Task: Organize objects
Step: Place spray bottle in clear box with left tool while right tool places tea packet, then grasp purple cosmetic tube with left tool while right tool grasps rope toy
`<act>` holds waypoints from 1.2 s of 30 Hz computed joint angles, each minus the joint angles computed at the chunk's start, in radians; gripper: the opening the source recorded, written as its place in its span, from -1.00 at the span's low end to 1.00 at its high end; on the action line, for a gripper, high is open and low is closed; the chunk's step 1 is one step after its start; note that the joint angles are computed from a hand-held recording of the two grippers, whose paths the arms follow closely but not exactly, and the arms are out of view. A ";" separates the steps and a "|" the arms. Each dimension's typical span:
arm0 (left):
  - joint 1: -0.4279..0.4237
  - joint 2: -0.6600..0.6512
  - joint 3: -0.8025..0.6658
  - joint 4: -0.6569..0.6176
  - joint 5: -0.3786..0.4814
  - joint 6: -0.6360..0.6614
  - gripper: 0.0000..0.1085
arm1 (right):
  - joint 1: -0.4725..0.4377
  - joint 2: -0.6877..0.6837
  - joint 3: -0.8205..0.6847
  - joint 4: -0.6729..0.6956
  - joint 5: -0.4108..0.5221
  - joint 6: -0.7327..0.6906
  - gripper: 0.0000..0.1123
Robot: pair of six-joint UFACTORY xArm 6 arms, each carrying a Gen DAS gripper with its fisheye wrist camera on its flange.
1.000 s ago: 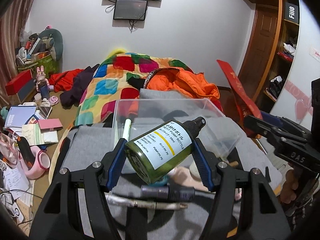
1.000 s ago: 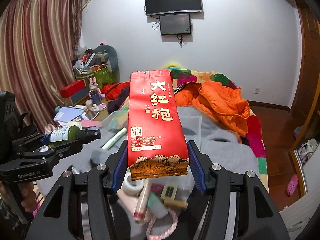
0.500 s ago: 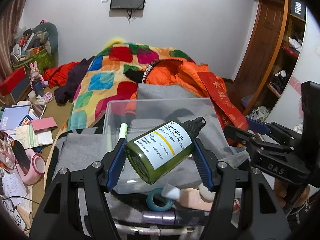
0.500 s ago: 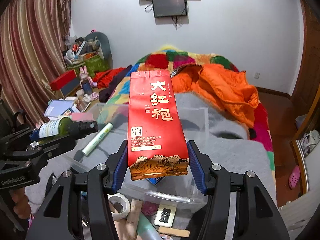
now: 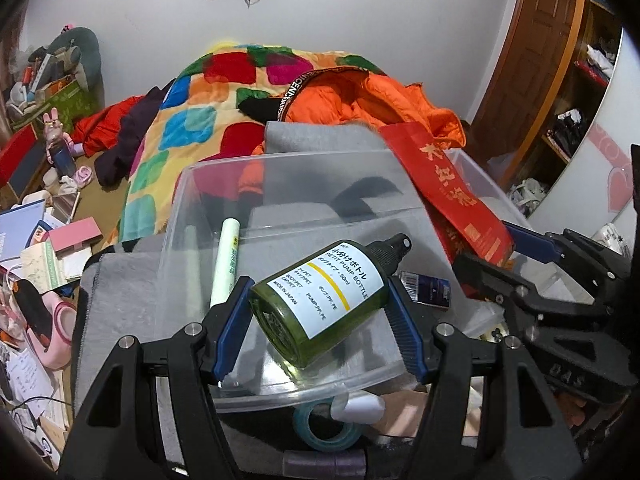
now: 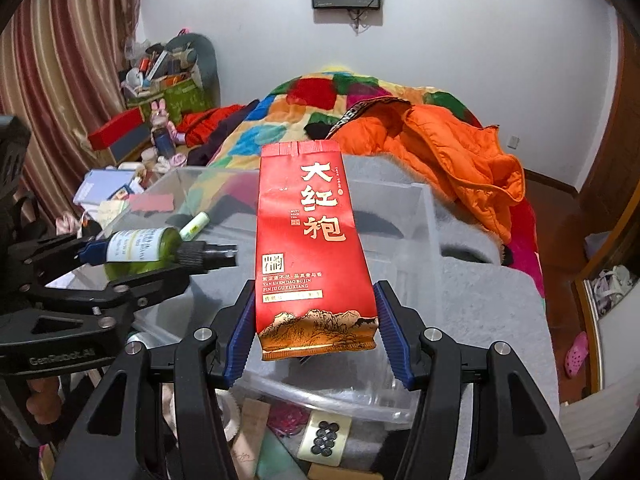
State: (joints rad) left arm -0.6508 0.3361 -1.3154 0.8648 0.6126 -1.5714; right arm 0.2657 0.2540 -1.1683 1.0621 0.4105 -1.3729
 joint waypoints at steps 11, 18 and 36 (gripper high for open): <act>0.000 -0.024 0.023 -0.024 -0.014 0.009 0.19 | -0.022 -0.011 0.005 -0.013 0.043 0.021 0.00; -0.023 -0.072 0.050 0.002 0.005 -0.015 0.20 | -0.027 -0.057 0.044 0.019 0.039 -0.015 0.06; -0.145 -0.201 0.146 0.058 0.146 -0.115 0.67 | -0.113 -0.242 0.212 0.155 0.085 -0.184 0.24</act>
State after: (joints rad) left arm -0.7960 0.1349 -1.1695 0.9226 0.7582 -1.6867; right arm 0.1527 0.0120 -0.9560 1.2166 0.4958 -1.5570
